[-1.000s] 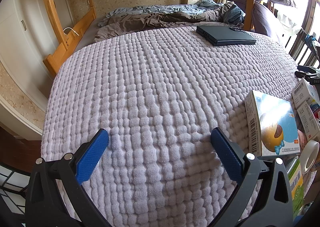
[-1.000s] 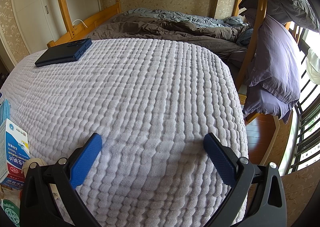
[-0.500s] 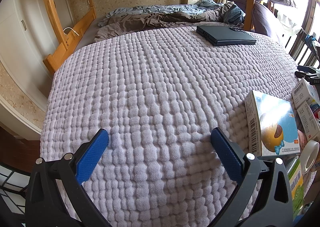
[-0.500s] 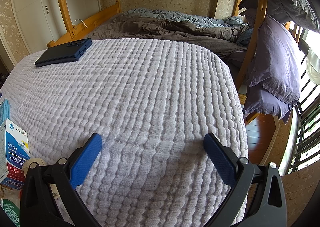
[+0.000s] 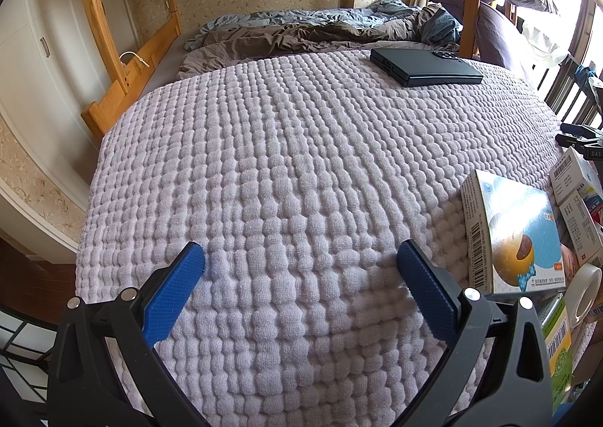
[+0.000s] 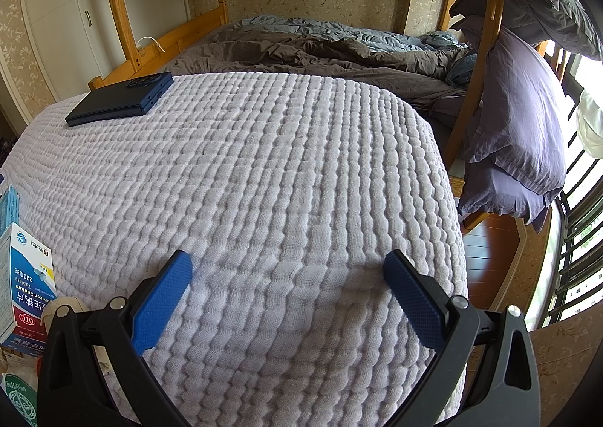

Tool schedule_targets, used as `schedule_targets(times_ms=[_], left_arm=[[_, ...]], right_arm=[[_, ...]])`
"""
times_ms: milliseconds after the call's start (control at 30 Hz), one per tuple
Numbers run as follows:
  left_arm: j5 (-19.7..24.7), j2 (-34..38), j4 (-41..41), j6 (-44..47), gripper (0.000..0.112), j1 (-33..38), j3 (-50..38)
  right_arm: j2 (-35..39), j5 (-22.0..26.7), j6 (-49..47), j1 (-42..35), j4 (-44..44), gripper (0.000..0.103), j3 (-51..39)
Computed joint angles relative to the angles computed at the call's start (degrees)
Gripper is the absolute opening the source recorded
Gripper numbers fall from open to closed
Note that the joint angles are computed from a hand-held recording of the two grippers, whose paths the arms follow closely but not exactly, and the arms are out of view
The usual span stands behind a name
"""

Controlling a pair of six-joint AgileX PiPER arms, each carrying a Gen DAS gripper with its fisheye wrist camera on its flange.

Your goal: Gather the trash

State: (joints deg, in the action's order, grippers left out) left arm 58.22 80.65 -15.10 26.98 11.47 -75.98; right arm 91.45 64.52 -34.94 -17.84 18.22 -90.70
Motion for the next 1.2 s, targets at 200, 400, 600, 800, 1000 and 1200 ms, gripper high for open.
schedule_targets(times_ms=[200, 400, 600, 800, 1000, 1200], left_arm=[[0.0, 0.0, 0.1, -0.1, 0.102, 0.0, 0.0], [0.0, 0.0, 0.0, -0.1, 0.102, 0.0, -0.1], [0.2, -0.8, -0.8, 1.5, 0.102, 1.8, 0.9], [0.3, -1.0, -0.9, 1.7, 0.102, 2.1, 1.1], [0.9, -0.7, 0.3, 0.2, 0.102, 1.7, 0.5], [1.3, 0.8, 3.0, -3.9, 0.102, -1.2, -1.2]], right_arm=[[0.0, 0.0, 0.0, 0.0, 0.0, 0.099, 0.0], [0.0, 0.0, 0.0, 0.0, 0.0, 0.099, 0.0], [0.0, 0.1, 0.0, 0.0, 0.0, 0.099, -0.1], [-0.1, 0.1, 0.4, 0.0, -0.2, 0.099, -0.1], [-0.4, 0.4, 1.0, 0.4, -0.7, 0.099, 0.0], [-0.4, 0.2, 0.8, 0.3, -0.5, 0.099, 0.0]])
